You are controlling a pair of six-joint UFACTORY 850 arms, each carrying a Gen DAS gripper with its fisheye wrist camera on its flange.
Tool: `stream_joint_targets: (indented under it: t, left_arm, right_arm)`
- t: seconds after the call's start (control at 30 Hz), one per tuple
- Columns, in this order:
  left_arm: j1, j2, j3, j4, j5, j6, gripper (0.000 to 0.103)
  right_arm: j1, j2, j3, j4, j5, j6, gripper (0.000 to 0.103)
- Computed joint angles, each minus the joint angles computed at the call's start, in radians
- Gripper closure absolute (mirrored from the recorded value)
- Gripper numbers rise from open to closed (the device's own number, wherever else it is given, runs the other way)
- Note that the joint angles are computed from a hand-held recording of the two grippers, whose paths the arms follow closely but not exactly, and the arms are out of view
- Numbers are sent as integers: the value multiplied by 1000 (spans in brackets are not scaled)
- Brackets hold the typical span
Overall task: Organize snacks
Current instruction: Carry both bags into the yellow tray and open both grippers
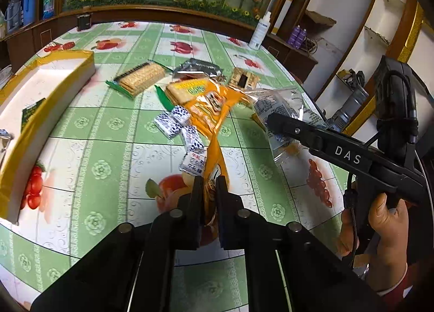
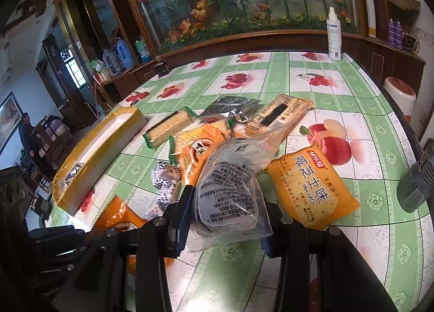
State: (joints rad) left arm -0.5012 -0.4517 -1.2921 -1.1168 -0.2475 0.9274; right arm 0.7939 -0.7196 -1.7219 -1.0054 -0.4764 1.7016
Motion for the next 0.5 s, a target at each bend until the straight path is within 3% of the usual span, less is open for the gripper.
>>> stream_joint_targets:
  t: [0.3,0.5]
  left_arm:
    - [48,57,50,-29,45,-4,97]
    - [78,99,80,124,140,-169,97]
  right_arm:
    - [34,-39,-103,28,-15,-90,60]
    - [49,-110,-231,116,-18,-228,60]
